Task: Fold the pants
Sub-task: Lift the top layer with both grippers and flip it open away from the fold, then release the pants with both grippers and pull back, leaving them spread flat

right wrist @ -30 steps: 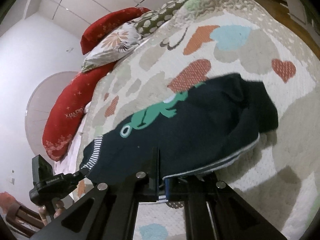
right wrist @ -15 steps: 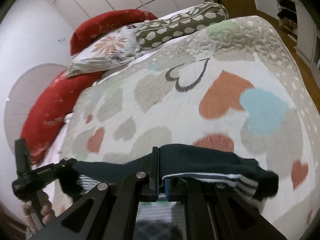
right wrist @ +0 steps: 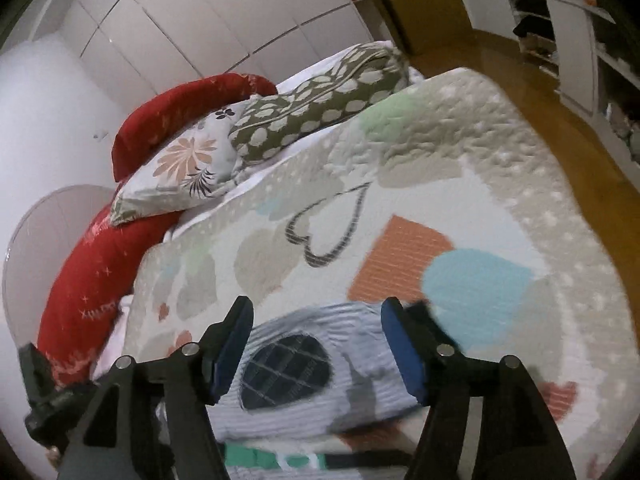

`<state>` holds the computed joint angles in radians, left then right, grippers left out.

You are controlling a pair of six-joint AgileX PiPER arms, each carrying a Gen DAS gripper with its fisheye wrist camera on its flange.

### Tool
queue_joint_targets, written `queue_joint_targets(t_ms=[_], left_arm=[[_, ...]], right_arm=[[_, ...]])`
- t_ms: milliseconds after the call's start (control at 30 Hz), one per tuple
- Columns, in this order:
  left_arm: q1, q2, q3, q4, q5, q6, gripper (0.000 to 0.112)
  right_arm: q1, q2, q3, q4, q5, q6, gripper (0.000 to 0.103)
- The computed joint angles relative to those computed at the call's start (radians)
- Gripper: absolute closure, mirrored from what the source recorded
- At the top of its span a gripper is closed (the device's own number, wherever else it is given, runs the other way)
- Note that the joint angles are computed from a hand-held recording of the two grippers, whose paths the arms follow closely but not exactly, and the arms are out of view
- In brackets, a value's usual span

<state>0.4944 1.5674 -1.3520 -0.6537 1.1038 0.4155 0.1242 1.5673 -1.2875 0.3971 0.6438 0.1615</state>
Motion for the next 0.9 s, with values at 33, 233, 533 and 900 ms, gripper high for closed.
queue_joint_targets(t_ms=[33, 233, 533, 900], left_arm=[[0.026, -0.038, 0.037, 0.017, 0.007, 0.024, 0.046], [0.174, -0.163, 0.265, 0.109, -0.028, 0.175, 0.044], [0.116, -0.234, 0.551, 0.144, -0.189, 0.214, 0.036], [0.119, -0.384, 0.512, 0.272, -0.090, 0.152, 0.087]], right_arm=[[-0.012, -0.031, 0.034, 0.010, 0.005, -0.026, 0.032], [-0.094, -0.290, 0.384, 0.063, 0.009, -0.188, 0.032], [-0.024, -0.396, 0.688, 0.154, -0.143, -0.208, 0.039], [-0.092, -0.509, 0.663, 0.163, -0.010, -0.245, 0.088]])
